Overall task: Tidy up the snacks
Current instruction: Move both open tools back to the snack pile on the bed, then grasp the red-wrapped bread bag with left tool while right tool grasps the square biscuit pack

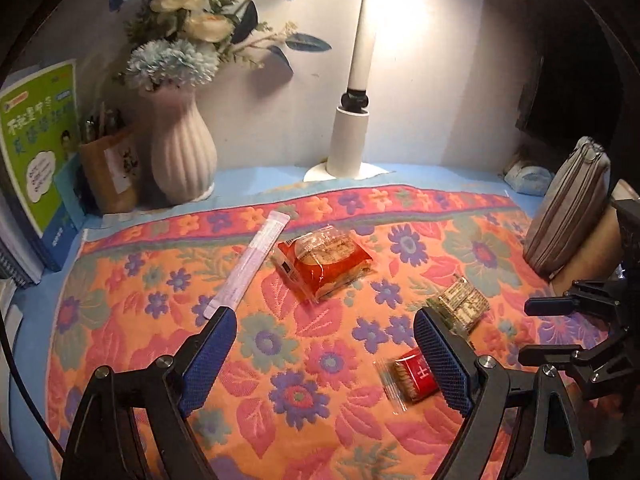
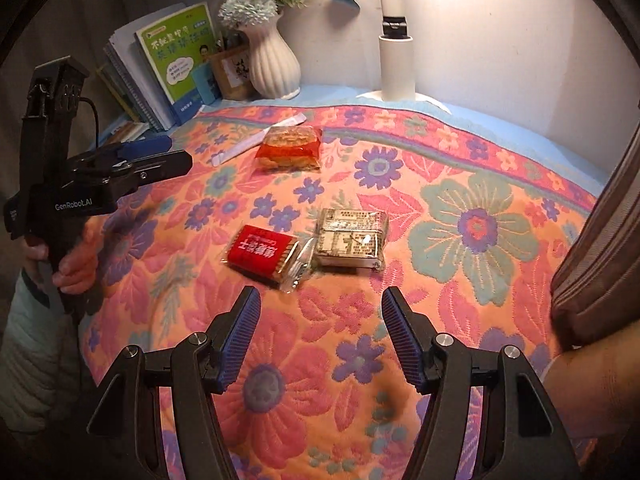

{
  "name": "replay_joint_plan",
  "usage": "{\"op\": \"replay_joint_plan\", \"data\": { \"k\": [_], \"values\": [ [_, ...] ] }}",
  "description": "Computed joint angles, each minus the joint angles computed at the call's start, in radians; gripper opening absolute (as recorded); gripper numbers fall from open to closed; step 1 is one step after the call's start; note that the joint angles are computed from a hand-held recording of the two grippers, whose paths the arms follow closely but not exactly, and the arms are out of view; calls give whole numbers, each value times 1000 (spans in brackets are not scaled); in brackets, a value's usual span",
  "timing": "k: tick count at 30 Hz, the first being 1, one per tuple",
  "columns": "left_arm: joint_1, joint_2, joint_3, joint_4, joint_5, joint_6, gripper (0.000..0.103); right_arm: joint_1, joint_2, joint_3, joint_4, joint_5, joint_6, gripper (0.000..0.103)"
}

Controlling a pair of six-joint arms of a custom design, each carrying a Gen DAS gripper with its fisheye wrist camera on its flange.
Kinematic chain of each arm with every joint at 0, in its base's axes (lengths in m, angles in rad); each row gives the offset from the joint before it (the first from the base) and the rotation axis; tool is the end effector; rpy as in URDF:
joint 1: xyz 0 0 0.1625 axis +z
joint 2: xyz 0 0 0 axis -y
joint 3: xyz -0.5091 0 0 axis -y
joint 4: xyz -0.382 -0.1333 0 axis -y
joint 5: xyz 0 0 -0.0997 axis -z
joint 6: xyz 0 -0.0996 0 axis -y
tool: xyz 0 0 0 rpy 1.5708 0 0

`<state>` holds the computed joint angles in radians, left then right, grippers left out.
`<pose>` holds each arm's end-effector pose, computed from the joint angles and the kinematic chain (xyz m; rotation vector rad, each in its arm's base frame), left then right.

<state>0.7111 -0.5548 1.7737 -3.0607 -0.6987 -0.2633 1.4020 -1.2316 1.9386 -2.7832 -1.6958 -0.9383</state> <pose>-0.3766 -0.6010 0.0371 0.5587 2.3361 -0.8714 0.0192 -0.6068 0.3563 0.9826 -2.5440 0.5093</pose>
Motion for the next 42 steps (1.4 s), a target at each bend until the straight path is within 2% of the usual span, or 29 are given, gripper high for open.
{"op": "replay_joint_plan", "data": {
  "k": [2,5,7,14,17,20,22,23,25,27,30,33,37,40,41,42],
  "values": [
    [25,21,-47,38,-15,22,88,-1,29,-35,21,-18,45,62],
    [56,51,-109,61,-32,66,88,-13,65,-97,94,-2,140,62],
    [76,68,-151,75,-49,85,88,-16,79,-119,109,17,173,63],
    [119,127,-261,82,-81,128,88,4,104,-99,8,9,106,63],
    [120,144,-284,98,-71,140,79,10,116,-78,-60,-1,73,64],
    [112,153,-283,84,-59,181,73,17,132,-61,-124,-13,46,65],
    [105,158,-279,66,-41,199,60,21,137,-46,-168,-23,26,65],
    [105,156,-277,65,-50,201,57,23,139,-38,-190,-28,17,64],
    [104,155,-274,58,-55,201,54,23,141,-31,-210,-29,7,61],
    [102,156,-271,51,-51,205,52,20,138,-24,-217,-17,-5,47],
    [99,150,-260,45,-63,194,48,16,136,-16,-230,-8,-5,44],
    [97,130,-238,51,-89,152,38,9,131,-17,-228,2,16,44],
    [90,99,-197,83,-115,75,36,-8,99,-20,-156,19,67,44],
    [85,65,-163,155,-198,30,36,-27,56,-16,-48,24,97,44],
    [82,57,-156,179,-218,14,37,-32,44,-9,-32,19,105,44],
    [79,50,-150,204,-240,0,43,-39,28,3,-21,20,111,45]
  ]
}}
